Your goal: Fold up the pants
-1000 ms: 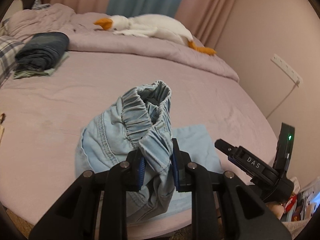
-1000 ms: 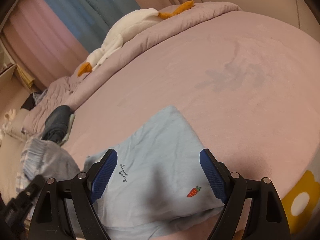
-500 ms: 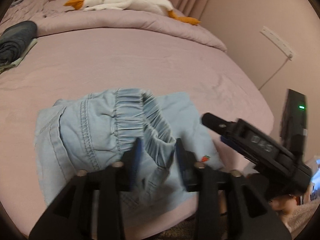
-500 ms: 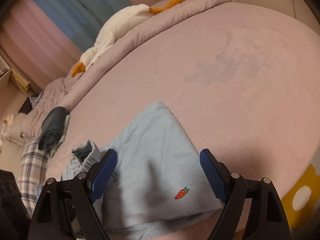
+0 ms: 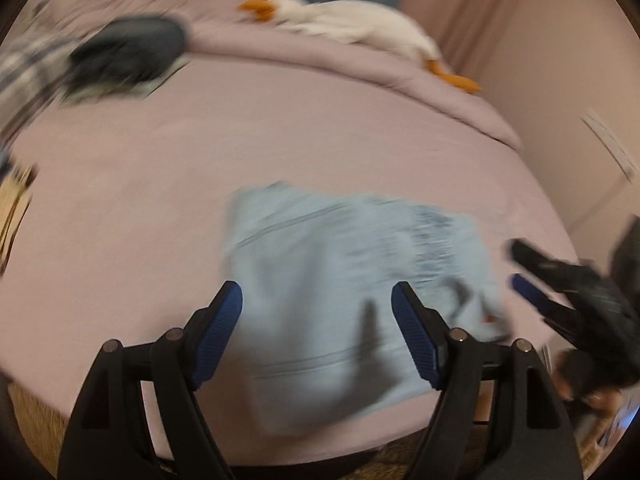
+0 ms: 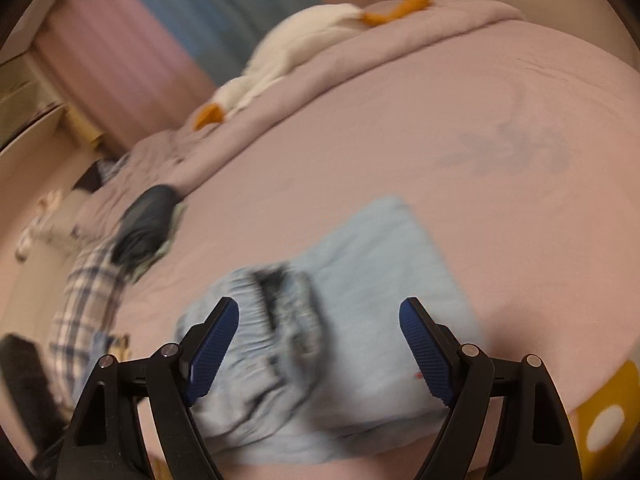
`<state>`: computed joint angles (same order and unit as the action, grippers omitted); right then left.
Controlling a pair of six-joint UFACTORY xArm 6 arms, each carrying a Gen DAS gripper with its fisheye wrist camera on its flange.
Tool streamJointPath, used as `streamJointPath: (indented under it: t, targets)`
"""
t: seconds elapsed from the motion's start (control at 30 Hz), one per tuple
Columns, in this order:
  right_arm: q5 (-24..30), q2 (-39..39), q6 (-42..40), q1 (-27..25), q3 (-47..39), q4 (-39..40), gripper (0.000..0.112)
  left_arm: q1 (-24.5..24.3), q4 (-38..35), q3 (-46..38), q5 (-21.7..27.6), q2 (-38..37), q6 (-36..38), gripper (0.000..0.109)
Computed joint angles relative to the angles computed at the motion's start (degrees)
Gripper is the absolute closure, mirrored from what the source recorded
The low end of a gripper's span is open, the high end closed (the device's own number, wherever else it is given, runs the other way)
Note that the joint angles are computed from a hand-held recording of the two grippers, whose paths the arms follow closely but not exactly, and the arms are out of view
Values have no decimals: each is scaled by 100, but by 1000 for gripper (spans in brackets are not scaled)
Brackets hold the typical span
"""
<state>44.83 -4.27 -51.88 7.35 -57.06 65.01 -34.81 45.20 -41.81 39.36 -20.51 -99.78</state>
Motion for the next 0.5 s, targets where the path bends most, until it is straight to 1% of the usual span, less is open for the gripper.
streamJointPath:
  t: [0.03,0.07,0.13,0.17,0.2,0.27,0.33,0.37,0.4,0.43,0.5]
  targets:
    - [185,-38,-107,-8,8,67,32,2,-34,140,36,-116,-86,33]
    - [401,-65,-194,-5,3,81,40,18,-115,291,125,-268,-139,34]
    - [729,-89,-355,30,5,50,45,23,-180,397,337,-414,-200,39]
    - [810,-100,-432,58,27,3,53,4,-192,428,497,-510,-268,39]
    - [829,-91,-444,106,33,-82,56,-18,-168,486,583,-609,-344,39]
    - [714,-51,-252,256,80,-376,56,-96,-120,549,707,-780,-439,39]
    - [607,19,2,389,95,-718,56,-97,-103,612,655,-857,-476,39]
    - [475,35,100,457,124,-874,56,-91,-110,630,617,-872,-491,39]
    - [214,43,215,559,175,-1071,56,-82,-120,644,571,-873,-525,39]
    - [194,84,247,572,153,-1101,56,-101,-113,728,555,-942,-572,39]
    - [368,257,359,535,-4,-1077,56,-86,-124,765,473,-951,-570,39]
